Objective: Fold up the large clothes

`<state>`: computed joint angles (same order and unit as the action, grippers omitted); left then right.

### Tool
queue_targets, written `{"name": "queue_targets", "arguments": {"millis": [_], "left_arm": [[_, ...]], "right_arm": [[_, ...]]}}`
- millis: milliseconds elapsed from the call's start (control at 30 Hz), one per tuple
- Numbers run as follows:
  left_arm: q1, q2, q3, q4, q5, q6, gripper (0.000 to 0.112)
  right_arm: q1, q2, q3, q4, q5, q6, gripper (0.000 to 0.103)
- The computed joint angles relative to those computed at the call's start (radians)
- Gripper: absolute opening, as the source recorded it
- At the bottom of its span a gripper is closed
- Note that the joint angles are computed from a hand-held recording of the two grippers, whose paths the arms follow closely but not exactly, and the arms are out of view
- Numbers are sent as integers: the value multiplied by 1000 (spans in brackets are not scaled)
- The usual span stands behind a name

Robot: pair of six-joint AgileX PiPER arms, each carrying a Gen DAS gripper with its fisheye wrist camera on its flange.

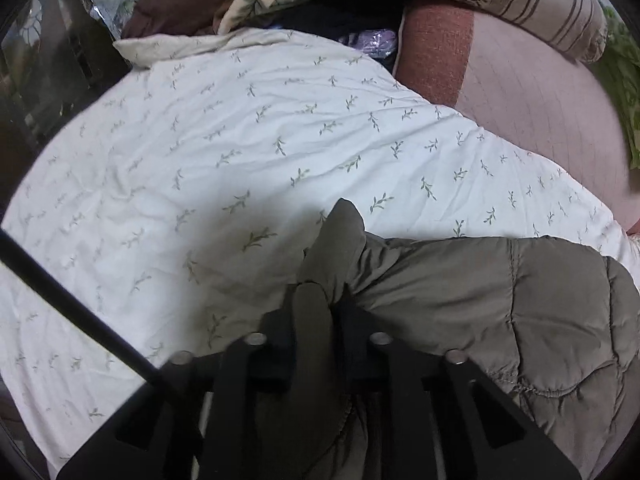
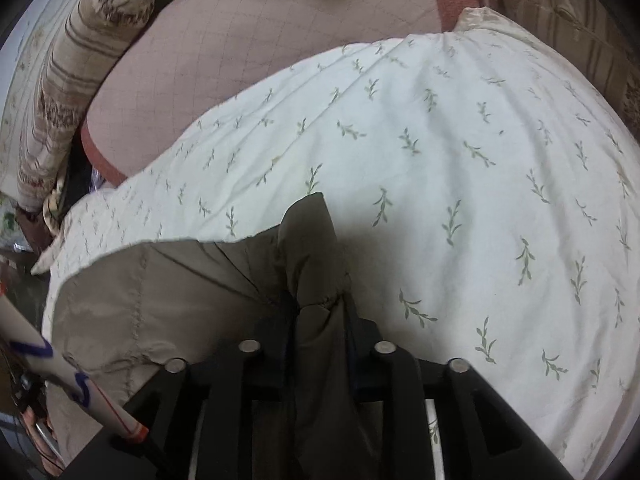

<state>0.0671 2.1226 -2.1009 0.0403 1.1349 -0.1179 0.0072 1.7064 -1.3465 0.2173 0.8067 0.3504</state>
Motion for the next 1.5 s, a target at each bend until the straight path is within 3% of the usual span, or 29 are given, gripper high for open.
{"name": "queue_targets", "arguments": {"millis": [67, 133, 167, 200, 333, 433, 500, 567, 667, 833, 967, 1067, 1100, 1167, 1300, 1433, 1500], "left_arm": [[20, -58, 40, -22, -40, -30, 30], [25, -148, 119, -37, -112, -53, 38], [15, -206, 168, -35, -151, -62, 47], [-3, -249, 199, -25, -167, -71, 59], [-123, -367, 282, -41, -148, -54, 71], [-210, -325, 296, -80, -98, -9, 71], [-272, -257, 285, 4, -72, -8, 71], [-290, -230, 297, 66, -105, -24, 71], [-249, -210, 278, -1, -94, -13, 71], [-297, -248, 383, 113, -193, -86, 72], [-286, -393, 548, 98, -277, -125, 71], [-306, -541, 730, 176, -345, -230, 73], [-325, -580, 788, 227, -361, -284, 76], [-375, -649, 890, 341, -385, -399, 77], [-486, -783, 1021, 506, -346, -569, 77], [-510, -916, 1116, 467, -314, -565, 77], [-534, -985, 1154, 473, -286, -579, 77]], "right_arm": [[35, -68, -1, -104, 11, 82, 40], [87, -156, 28, -216, -30, 182, 69], [117, -201, 36, -263, -43, 238, 86], [139, -230, 37, -281, -55, 255, 89], [249, -227, -49, -166, -70, 103, 89], [302, -124, -114, -21, -66, 14, 84], [338, -18, -192, -46, 10, 35, 63], [359, 44, -242, -125, 80, 64, 56], [343, 81, -282, -152, 161, 84, 55], [316, 79, -222, -114, 119, 67, 55], [357, -81, -69, -182, 18, 141, 57], [412, -263, 142, -214, -133, 248, 84], [439, -297, 184, -259, -155, 311, 85], [525, -349, 232, -395, -113, 474, 86], [737, -415, 279, -663, 21, 779, 87], [939, -451, 304, -804, 203, 981, 89], [1050, -445, 271, -852, 341, 1049, 90]]}}
